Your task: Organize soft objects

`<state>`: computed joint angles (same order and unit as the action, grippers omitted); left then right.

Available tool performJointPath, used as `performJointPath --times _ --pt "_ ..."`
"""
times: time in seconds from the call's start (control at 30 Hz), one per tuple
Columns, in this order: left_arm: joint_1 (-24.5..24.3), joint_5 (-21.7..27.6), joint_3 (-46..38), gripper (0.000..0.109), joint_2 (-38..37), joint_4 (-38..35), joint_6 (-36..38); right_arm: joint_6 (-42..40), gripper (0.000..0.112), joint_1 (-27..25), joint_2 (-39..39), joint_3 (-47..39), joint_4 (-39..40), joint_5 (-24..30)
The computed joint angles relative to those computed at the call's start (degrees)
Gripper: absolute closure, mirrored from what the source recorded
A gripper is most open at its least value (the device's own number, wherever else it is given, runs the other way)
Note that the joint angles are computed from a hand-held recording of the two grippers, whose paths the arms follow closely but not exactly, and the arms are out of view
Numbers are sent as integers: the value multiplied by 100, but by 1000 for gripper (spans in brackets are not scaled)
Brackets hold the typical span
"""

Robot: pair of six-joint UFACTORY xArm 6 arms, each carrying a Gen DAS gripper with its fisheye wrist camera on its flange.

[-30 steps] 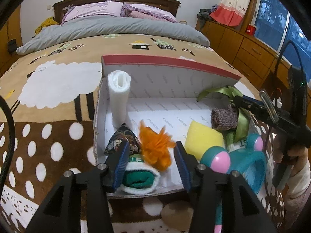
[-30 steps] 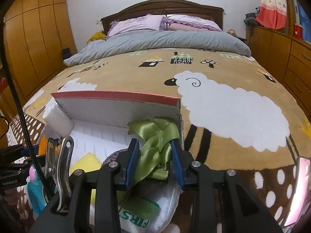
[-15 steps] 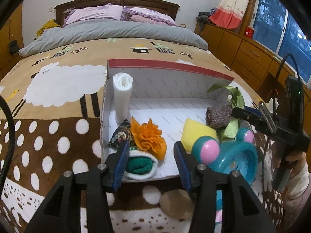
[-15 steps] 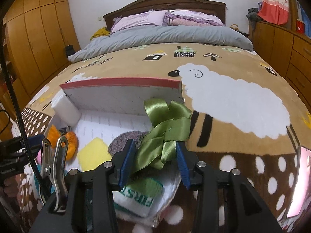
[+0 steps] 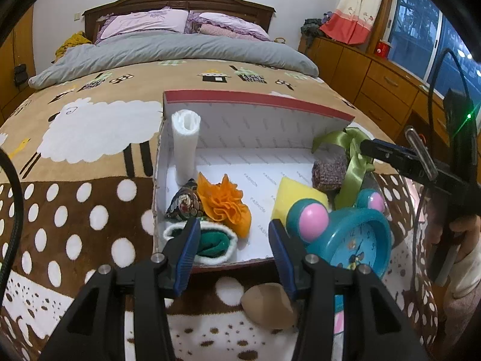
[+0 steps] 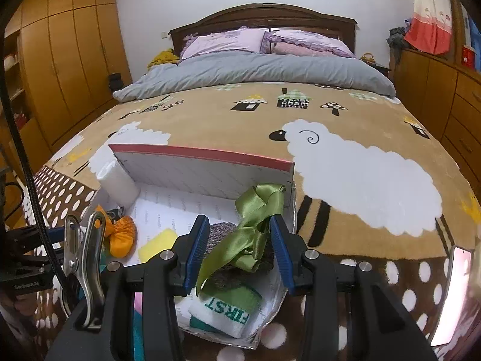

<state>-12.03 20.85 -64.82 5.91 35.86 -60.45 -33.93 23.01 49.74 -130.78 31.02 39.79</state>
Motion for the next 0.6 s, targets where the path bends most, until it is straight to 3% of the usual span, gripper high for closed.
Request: performJointPath --times 0.23,0.4,0.6 --pt "-30 -11 51 59 -68 87 -99 -482 69 -11 -311 463 701 -360" --pt "-91 2 163 59 -195 160 -197 -581 69 27 -519 712 740 -445" --pt "-170 28 347 59 -393 306 -391 -837 69 105 -1147 1644 825 -687"
